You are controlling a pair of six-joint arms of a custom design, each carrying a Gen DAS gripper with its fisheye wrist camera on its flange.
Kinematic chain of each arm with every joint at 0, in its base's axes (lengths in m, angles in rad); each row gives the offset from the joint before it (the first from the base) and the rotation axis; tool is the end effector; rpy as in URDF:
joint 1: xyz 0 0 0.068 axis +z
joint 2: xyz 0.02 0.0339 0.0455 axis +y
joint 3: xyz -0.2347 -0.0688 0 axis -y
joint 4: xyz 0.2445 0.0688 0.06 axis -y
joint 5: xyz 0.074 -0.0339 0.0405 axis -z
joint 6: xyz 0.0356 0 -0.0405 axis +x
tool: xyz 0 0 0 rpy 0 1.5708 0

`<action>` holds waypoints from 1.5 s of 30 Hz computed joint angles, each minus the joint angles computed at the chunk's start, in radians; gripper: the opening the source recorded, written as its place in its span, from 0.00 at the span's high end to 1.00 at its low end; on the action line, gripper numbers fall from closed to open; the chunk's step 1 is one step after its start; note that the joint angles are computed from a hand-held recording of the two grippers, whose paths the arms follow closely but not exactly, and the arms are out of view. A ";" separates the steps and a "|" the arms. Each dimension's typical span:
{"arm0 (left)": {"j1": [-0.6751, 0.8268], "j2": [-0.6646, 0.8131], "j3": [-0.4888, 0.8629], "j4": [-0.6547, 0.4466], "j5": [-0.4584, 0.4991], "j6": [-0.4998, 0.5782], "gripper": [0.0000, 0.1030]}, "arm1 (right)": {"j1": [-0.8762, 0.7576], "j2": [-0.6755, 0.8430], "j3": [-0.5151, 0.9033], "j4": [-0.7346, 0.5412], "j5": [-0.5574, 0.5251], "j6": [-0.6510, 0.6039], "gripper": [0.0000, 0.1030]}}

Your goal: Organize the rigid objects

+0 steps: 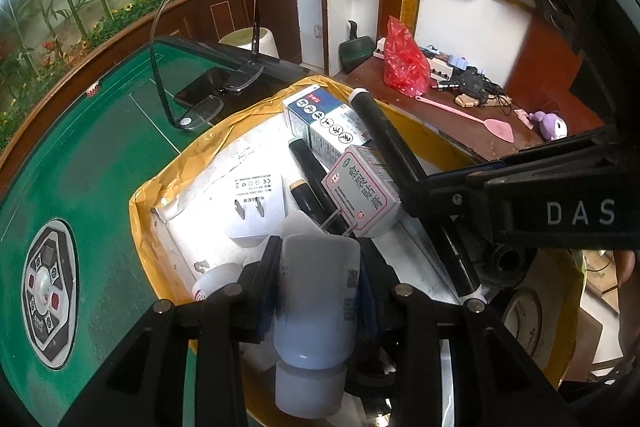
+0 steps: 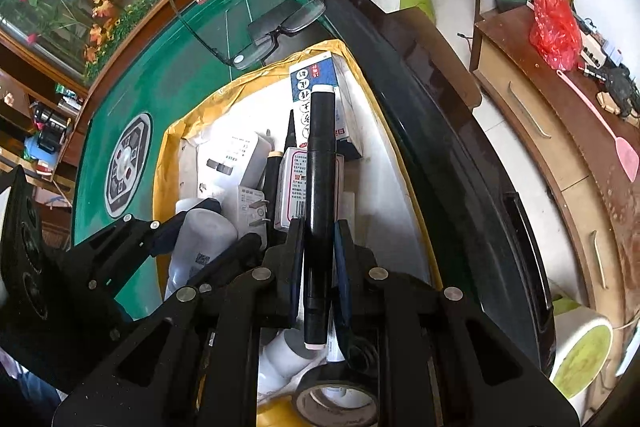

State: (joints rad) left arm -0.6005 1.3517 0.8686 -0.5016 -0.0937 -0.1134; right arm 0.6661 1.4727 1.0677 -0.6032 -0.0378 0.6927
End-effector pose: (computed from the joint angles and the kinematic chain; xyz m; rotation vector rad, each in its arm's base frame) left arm 0.2279 -0.1520 0.1910 0.5814 2.4896 -0.1572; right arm 0.2380 0.1888 0.2132 0.0210 2.6785 0.5257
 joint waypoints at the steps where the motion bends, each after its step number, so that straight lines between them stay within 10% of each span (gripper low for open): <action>1: -0.001 -0.001 0.000 0.001 -0.001 -0.001 0.64 | 0.000 0.000 0.000 0.000 0.000 0.001 0.86; 45: 0.010 -0.224 -0.108 -0.088 0.061 0.025 0.34 | 0.225 -0.103 -0.030 -0.120 0.183 0.258 0.84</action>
State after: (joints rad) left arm -0.5910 1.1281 0.7611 -0.5900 -0.0330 -0.0882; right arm 0.8912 1.3698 1.0379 -0.7232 0.1449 0.9512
